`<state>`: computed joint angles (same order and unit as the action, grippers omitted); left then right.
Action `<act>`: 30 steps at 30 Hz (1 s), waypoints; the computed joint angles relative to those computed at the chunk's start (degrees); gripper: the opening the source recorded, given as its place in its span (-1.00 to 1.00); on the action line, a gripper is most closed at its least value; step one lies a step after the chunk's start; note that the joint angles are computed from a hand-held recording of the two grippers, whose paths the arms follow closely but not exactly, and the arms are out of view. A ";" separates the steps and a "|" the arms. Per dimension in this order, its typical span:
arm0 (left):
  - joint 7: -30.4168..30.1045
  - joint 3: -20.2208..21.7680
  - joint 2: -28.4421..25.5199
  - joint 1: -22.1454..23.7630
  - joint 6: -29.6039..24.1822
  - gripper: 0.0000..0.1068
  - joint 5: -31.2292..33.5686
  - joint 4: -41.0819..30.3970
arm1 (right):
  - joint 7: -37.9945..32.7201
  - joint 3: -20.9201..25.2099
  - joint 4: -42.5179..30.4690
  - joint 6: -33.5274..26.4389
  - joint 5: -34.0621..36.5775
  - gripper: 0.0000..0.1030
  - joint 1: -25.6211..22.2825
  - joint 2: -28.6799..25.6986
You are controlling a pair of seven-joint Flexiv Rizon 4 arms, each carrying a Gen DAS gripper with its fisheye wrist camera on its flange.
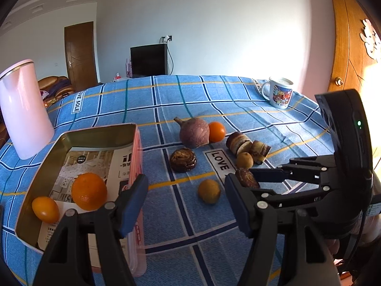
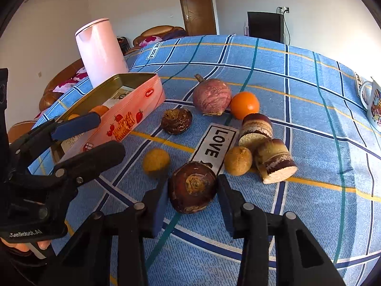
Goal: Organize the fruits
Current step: 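Grasp the dark mangosteen with the right tool while the left tool grasps a brown round fruit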
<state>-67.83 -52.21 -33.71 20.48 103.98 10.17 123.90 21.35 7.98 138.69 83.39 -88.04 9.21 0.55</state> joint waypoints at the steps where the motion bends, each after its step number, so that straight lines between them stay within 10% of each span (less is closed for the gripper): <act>1: -0.03 0.20 0.26 -0.25 0.15 0.27 0.01 0.02 | 0.84 -0.02 0.04 -0.25 -1.22 -0.19 -0.11 0.42; 11: 2.68 4.11 1.12 -6.62 -6.49 -0.12 -4.37 -3.04 | 1.43 4.35 4.26 -20.38 1.28 -0.19 2.45 11.45; 25: 8.91 10.65 3.48 -14.79 -16.36 -0.48 -16.67 -5.31 | 4.55 1.95 4.05 -17.85 -4.25 -0.19 2.33 10.84; 30: 11.91 4.33 2.08 -10.10 -12.29 -0.48 -19.96 -2.05 | 7.48 1.18 4.13 -16.50 -8.07 -0.19 1.85 11.40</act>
